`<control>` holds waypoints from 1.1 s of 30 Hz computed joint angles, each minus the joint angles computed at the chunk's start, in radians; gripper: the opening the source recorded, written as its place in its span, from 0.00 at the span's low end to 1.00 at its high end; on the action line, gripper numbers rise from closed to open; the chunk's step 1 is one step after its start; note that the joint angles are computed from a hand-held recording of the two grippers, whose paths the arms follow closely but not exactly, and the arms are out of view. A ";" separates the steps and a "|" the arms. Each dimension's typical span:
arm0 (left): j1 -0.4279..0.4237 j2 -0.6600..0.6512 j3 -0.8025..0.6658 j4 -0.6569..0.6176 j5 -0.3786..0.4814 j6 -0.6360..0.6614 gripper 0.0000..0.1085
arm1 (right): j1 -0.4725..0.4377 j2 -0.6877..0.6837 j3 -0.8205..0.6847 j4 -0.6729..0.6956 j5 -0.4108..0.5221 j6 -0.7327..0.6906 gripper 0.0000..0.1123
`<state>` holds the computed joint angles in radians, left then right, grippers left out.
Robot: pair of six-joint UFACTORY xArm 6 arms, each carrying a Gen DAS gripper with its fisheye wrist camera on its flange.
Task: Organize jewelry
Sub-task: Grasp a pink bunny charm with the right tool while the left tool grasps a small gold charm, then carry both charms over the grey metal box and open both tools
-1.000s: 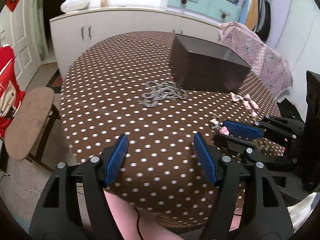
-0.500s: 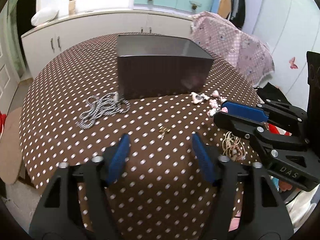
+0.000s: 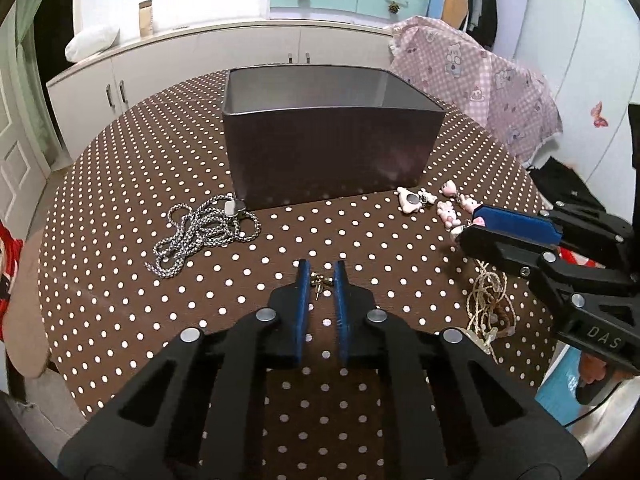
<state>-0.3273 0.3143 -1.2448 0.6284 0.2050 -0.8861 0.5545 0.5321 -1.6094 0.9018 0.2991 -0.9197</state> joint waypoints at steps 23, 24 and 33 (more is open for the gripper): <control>0.018 -0.030 -0.020 0.082 -0.008 -0.055 0.11 | -0.011 0.049 -0.122 -0.027 0.000 0.019 0.20; 0.017 -0.030 -0.028 0.091 -0.008 -0.059 0.11 | -0.012 0.054 -0.132 -0.027 -0.002 0.019 0.20; 0.027 0.011 -0.134 0.130 -0.020 -0.061 0.11 | -0.021 0.146 -0.301 -0.085 0.018 0.077 0.20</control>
